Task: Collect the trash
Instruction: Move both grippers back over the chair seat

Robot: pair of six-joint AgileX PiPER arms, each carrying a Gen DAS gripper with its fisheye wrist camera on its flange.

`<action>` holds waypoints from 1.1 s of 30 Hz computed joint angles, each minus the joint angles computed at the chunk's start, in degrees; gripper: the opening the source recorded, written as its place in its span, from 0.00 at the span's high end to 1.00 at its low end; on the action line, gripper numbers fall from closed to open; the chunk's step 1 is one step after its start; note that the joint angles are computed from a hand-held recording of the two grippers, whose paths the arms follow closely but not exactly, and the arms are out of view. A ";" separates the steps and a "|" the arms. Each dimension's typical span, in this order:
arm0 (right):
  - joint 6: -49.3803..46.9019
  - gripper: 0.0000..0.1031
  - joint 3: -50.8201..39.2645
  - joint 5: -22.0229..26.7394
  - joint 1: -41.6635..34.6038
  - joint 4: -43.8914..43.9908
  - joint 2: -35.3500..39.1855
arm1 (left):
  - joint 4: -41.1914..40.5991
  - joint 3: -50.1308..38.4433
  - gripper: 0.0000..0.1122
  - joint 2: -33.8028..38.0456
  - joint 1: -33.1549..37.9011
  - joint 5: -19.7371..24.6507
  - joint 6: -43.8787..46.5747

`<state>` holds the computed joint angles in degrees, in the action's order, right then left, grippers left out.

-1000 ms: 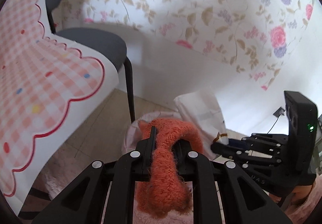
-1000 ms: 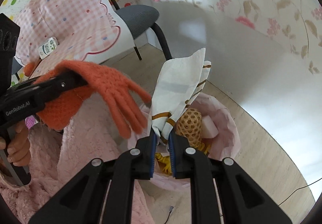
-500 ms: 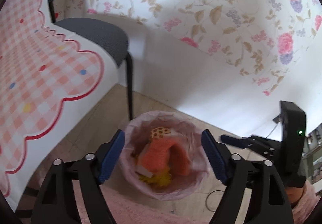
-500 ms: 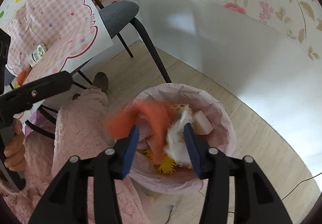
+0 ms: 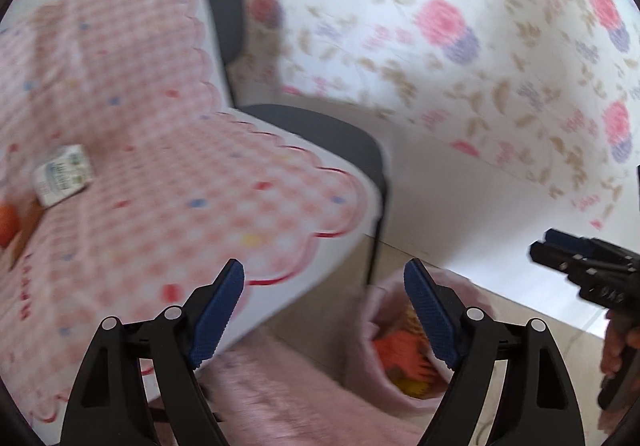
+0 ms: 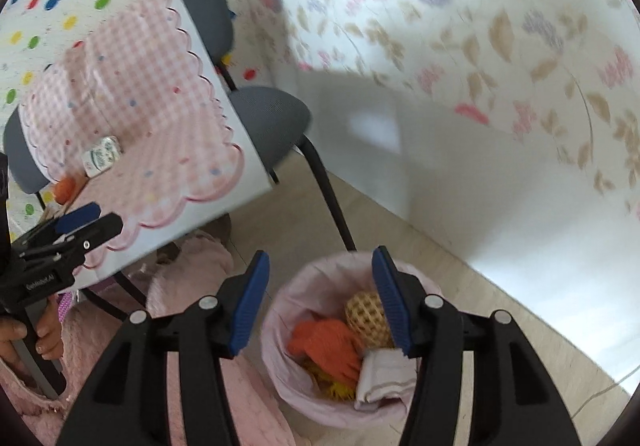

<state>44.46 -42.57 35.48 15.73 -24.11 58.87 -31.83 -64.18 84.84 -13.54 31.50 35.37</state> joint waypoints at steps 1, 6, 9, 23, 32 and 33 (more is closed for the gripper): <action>0.37 0.44 -1.01 -0.29 0.84 -0.48 0.83 | 0.20 0.26 0.27 -0.41 0.96 -0.28 -0.07; -1.35 0.10 -6.93 -3.41 5.19 -1.28 7.78 | 1.43 0.74 0.24 -1.54 8.73 -0.16 -0.93; -0.88 0.06 -10.11 -5.12 7.79 -1.79 12.30 | 3.23 1.25 0.23 -1.76 12.82 -1.41 -1.68; -16.12 0.06 -30.19 -11.18 13.24 7.05 34.55 | 8.26 -4.31 0.21 4.23 29.73 -1.70 -3.97; -31.89 0.06 -50.28 -8.48 13.94 17.08 49.65 | 19.95 -20.40 0.21 16.48 34.24 2.14 -15.76; -32.93 0.06 -52.99 -7.95 13.97 17.55 51.44 | 20.94 -22.14 0.21 17.74 34.22 2.87 -16.72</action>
